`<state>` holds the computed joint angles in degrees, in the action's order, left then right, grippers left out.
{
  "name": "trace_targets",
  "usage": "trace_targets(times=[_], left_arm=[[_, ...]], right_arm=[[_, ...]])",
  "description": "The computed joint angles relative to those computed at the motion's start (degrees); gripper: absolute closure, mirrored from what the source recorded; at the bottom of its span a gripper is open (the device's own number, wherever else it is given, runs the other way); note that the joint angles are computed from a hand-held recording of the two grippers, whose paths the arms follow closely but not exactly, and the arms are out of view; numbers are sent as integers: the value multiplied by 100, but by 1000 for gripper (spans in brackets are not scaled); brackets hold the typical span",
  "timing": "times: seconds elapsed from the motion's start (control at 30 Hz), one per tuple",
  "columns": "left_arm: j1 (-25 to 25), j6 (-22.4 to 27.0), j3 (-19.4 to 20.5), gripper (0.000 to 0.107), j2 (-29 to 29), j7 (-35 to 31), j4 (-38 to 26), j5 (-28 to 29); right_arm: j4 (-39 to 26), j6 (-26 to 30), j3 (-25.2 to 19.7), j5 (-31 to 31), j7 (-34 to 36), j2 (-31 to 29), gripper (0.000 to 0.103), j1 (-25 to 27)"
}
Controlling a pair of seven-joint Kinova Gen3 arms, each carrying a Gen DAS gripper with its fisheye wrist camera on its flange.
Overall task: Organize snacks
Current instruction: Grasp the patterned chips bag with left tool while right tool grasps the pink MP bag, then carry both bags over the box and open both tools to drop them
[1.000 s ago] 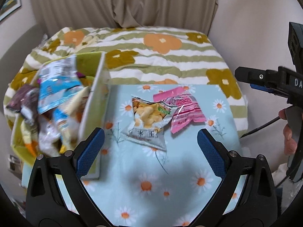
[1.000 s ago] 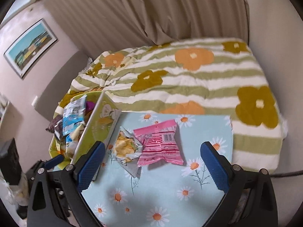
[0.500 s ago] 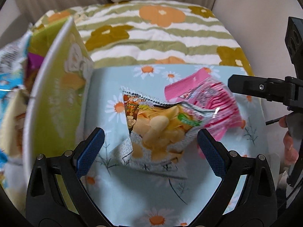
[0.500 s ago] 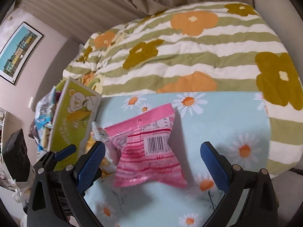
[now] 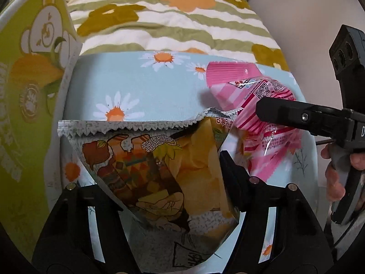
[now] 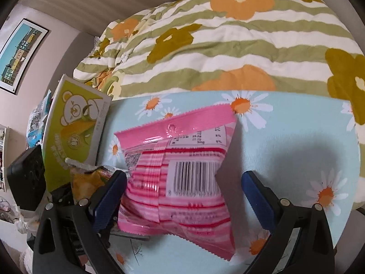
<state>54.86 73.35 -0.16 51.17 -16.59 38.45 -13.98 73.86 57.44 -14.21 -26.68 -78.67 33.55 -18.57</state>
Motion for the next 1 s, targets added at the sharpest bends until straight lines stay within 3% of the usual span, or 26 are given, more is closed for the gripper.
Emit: trace_targets(times=[0.2,0.27,0.33,0.5,0.67,1.0], left_arm=[[11,-23,0,54,-226,269,343,37],[42,-62,-9,56,-338,437,524,20],[60,-118,9,57,-429,553,667,-8],[187,51,22,59,-467,690,592,-160],[366,286,-37,59,-496,784,376,-376],[1046,1278,-285,60,-438,1031,-633,-955]], right_arm=[[-179,123,59,208,54,58,5,-117],[-245,162,60,259,64,87,10,-152],[-281,204,-6,189,151,125,28,-100],[-190,145,-42,58,262,89,37,-84],[147,-122,-59,-38,291,-204,38,-42],[874,-505,-73,-255,519,-1235,38,20]])
